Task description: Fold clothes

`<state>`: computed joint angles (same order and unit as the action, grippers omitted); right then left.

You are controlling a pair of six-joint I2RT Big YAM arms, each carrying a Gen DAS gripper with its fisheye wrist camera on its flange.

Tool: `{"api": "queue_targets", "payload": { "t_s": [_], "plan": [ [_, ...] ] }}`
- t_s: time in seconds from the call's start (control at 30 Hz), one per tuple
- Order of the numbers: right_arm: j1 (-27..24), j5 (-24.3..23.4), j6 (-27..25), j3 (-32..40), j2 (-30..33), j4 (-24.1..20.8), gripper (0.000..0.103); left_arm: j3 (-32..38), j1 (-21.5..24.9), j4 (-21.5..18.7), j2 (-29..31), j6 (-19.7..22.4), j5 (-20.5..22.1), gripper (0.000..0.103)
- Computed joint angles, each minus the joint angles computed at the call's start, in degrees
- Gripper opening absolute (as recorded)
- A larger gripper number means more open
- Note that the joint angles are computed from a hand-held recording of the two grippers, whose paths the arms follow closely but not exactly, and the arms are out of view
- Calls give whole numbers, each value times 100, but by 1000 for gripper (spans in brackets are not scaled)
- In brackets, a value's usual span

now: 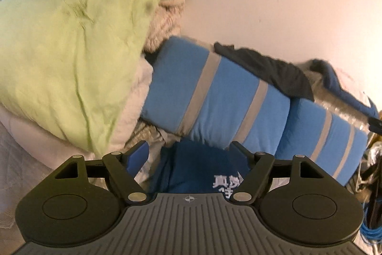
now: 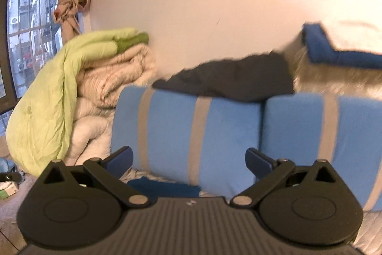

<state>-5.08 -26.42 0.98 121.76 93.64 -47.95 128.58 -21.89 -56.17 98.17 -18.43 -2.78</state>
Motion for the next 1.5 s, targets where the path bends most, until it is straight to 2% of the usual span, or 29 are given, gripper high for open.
{"api": "queue_targets", "payload": {
  "t_s": [0.2,0.27,0.5,0.83,0.93,1.13,1.27,1.37,1.5],
  "plan": [
    [-751,-218,136,-88,-264,260,103,-36,-41,194,-206,235,-13,74],
    [-1016,-272,149,-69,-305,308,103,-130,-40,391,-303,424,191,74],
    [-1898,-512,264,-23,-360,276,103,490,-247,-48,-40,705,84,75],
    [-3005,-1023,-294,-453,-722,126,103,260,-485,38,-209,730,308,76],
    [-3321,-1170,-700,-638,-851,167,103,185,-544,-19,-247,782,385,76],
    [-3977,-1537,-1728,-713,-962,-396,103,-218,-642,-85,-443,994,462,76],
    [-4437,-1928,-2185,-994,-1086,-521,103,-617,-630,-40,-626,1028,633,76],
    [-4696,-1981,-2495,-1144,-1099,-690,103,-811,-599,-134,-695,1029,742,76],
    [-4962,-1834,-3031,-991,-900,-1488,103,-1098,-510,-282,-809,1117,957,76]
  ]
}}
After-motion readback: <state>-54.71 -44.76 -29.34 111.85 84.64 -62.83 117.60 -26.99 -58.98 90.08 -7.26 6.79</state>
